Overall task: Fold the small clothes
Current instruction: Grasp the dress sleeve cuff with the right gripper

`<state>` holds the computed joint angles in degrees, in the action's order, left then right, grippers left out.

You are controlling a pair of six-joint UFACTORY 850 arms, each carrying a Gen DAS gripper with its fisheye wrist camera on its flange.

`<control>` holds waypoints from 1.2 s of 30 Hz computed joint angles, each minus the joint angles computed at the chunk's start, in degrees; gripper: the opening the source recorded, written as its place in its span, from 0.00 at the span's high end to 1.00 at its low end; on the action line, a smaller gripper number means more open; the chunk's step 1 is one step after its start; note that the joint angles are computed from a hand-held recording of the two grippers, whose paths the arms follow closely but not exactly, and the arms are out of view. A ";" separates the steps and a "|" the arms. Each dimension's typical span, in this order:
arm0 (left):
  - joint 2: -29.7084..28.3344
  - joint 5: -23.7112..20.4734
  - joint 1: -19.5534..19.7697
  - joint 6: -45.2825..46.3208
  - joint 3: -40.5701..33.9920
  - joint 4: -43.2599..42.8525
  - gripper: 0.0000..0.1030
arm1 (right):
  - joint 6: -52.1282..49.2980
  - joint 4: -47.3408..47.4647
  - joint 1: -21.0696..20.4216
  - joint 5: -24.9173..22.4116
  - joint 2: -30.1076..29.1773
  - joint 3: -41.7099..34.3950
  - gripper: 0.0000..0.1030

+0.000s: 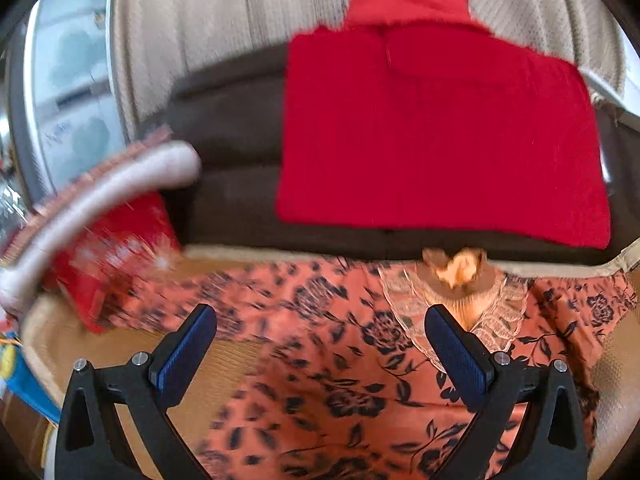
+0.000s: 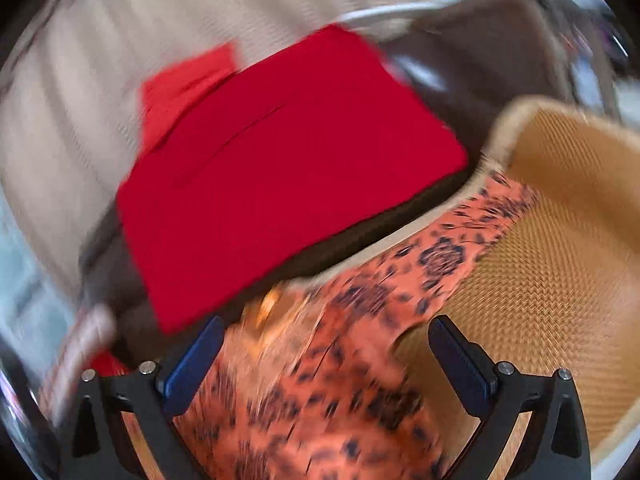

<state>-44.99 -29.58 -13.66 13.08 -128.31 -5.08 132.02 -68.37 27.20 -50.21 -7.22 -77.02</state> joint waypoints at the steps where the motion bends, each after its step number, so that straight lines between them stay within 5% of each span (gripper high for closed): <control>1: -2.61 -2.09 -0.38 -1.35 -2.86 1.10 0.00 | 6.00 -1.94 -2.15 1.25 2.48 4.15 0.00; 7: -11.69 -8.79 -0.31 -0.44 -12.68 1.92 0.00 | 40.40 -16.34 -12.67 7.54 9.75 19.91 0.15; 14: -19.02 -11.01 0.13 -1.22 -24.60 3.16 0.00 | 46.05 -22.48 -22.82 11.87 10.37 22.52 0.25; 19: -13.78 -2.63 -0.28 1.29 -14.72 4.36 0.00 | 27.85 -10.48 -29.65 14.86 6.59 18.13 0.25; 24: -10.92 1.83 -0.63 3.42 -9.28 4.56 0.00 | 4.74 7.54 -33.66 10.85 -0.03 11.09 0.25; 32: -9.93 2.30 -1.31 5.57 -7.33 4.52 0.00 | -21.05 25.41 -37.92 2.77 -11.64 -1.88 0.25; 33: -9.40 2.90 -1.40 5.72 -6.36 4.72 0.00 | -22.89 26.11 -38.14 2.53 -12.38 -2.91 0.31; 34: -8.85 3.69 -1.51 5.67 -5.31 5.32 0.00 | -24.32 26.58 -38.30 2.62 -13.01 -3.67 0.57; 36: -8.43 4.13 -1.55 5.47 -4.57 5.91 0.00 | -25.97 27.44 -38.82 3.63 -13.30 -3.92 0.83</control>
<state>-53.41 -25.45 -15.21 18.54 -132.88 0.83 106.04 -40.93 -11.62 -46.57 -20.52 -80.94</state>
